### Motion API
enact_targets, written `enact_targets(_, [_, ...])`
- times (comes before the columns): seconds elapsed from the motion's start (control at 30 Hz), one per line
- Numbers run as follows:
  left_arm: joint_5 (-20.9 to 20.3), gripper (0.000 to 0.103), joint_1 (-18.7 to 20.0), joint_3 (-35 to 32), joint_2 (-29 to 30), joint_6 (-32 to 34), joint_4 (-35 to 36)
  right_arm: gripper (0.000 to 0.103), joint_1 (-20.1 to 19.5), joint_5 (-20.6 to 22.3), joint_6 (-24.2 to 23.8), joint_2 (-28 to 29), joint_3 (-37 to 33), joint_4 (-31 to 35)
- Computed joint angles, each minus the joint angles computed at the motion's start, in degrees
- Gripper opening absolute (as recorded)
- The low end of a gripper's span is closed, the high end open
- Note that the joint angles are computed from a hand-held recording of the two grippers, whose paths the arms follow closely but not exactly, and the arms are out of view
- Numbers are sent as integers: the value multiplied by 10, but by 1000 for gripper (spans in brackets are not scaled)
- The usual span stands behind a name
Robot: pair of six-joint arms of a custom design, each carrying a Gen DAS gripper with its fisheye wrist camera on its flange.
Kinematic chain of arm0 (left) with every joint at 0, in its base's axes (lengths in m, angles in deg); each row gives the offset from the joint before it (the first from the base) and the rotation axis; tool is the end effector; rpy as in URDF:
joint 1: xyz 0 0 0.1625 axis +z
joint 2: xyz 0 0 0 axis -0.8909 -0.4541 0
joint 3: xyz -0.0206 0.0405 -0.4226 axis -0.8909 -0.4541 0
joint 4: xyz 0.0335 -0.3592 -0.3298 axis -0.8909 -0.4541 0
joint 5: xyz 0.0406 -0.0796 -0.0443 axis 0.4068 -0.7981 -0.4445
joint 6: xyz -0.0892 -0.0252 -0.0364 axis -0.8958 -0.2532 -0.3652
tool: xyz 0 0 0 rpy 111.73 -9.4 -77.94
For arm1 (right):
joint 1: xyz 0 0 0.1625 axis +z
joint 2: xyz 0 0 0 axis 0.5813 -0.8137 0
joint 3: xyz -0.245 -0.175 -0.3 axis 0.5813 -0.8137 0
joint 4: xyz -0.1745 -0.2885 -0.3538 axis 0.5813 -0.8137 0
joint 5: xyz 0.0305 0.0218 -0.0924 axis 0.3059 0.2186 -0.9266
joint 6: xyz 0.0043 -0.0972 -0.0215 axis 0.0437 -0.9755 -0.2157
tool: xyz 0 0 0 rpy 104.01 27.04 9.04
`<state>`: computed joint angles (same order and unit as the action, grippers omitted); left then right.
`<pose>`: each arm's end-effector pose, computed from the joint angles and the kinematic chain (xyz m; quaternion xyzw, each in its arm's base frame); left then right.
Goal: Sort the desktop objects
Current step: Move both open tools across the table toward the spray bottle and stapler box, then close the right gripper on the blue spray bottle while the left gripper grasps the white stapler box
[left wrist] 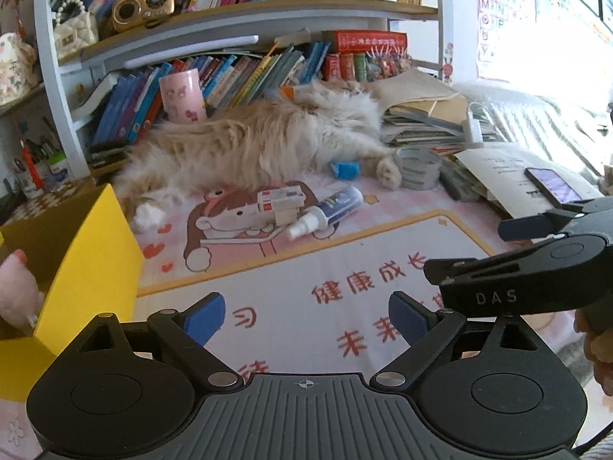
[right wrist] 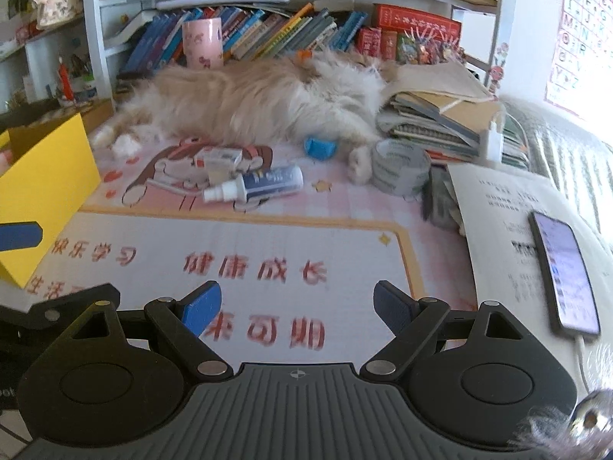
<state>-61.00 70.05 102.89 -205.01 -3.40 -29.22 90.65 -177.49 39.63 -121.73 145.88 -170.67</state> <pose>-0.2146 -0.2410 0.1746 0.2973 0.8305 -0.3465 0.3192 0.2512 -0.2514 0.1331 0.1899 -0.8456 0.3648 0.3403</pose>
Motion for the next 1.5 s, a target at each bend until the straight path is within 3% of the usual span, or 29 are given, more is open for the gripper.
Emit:
enact_targets(0.17, [13,95,14,-16,74,5,-50,86,-43,54,-58,-18,3,-34])
enact_targets(0.57, [40,95,52,-39,150,-14,-82,85,-139,156,-96,-60,12,-45])
enact_targets(0.83, [46,95,107,-45,212,83,-226,83,-173,182,-139,-30,-14,-84])
enact_targets(1.03, [49,95,143,-62,268,157,-314,83,-193,211,-162,-21,-37,-70])
enact_targets(1.17, [58,95,154,-71,266,138,-293,83,-206,240,-169,-10,-59,-39])
enact_targets(1.4, [57,95,144,-78,220,26,-143,86,-219,272,-196,32,-104,3])
enact_targets(1.5, [57,95,137,-82,208,-28,-82,86,-223,276,-180,54,-126,14])
